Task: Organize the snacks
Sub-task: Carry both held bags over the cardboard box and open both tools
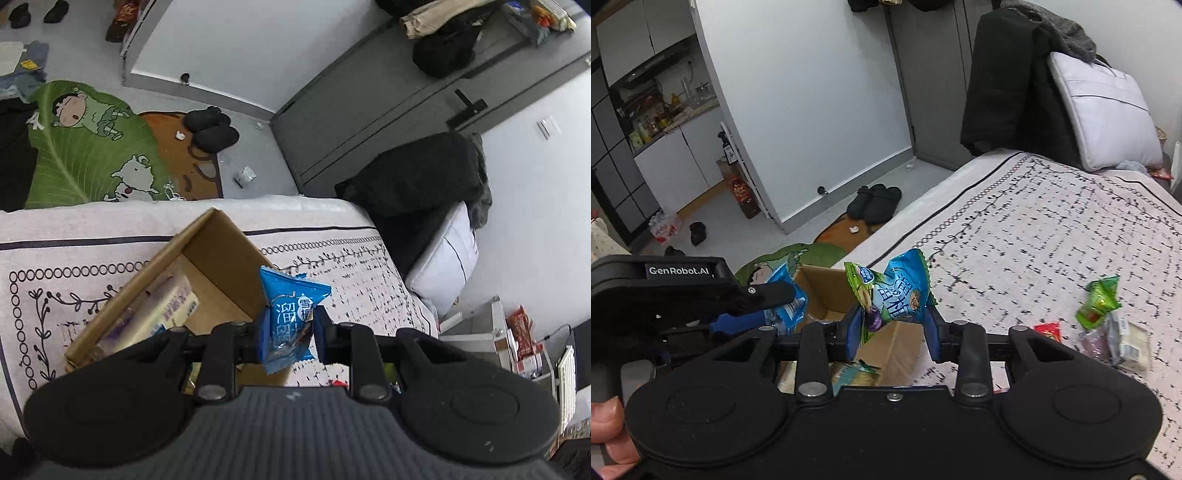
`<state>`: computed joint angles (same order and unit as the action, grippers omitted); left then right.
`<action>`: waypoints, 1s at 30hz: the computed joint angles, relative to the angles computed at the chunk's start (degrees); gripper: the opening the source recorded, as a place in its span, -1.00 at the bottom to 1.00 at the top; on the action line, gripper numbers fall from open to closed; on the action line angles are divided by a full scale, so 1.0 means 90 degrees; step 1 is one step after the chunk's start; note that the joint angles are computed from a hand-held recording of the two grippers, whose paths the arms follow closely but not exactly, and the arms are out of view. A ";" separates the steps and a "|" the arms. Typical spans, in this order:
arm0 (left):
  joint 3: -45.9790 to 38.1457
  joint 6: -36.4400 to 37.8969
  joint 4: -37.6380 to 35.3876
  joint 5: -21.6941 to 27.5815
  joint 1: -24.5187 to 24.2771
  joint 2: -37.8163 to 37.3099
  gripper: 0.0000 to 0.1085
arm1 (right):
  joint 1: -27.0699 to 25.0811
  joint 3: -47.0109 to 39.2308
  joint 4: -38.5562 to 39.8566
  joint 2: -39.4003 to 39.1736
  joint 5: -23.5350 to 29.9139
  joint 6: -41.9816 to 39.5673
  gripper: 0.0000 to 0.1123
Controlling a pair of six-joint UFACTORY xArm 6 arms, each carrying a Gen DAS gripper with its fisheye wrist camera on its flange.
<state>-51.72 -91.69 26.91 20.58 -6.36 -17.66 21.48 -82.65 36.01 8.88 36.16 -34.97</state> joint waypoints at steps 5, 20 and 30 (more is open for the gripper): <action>0.0163 -0.0044 -0.0074 -0.0111 0.0200 -0.0046 -0.57 | 0.0106 -0.0152 0.0119 0.0193 0.0091 -0.0040 -0.39; 0.0208 -0.0104 -0.0395 -0.0449 0.0457 0.0338 -0.48 | 0.0285 -0.0629 0.0213 0.0825 0.0454 -0.0007 -0.37; -0.0078 -0.1060 0.0470 0.0584 0.0335 0.0281 0.29 | 0.0303 -0.0698 -0.0004 0.0843 0.0644 0.0102 -0.06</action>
<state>-52.42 -101.23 31.15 25.83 -3.35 -15.14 24.20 -88.93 35.97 16.47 41.95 -34.05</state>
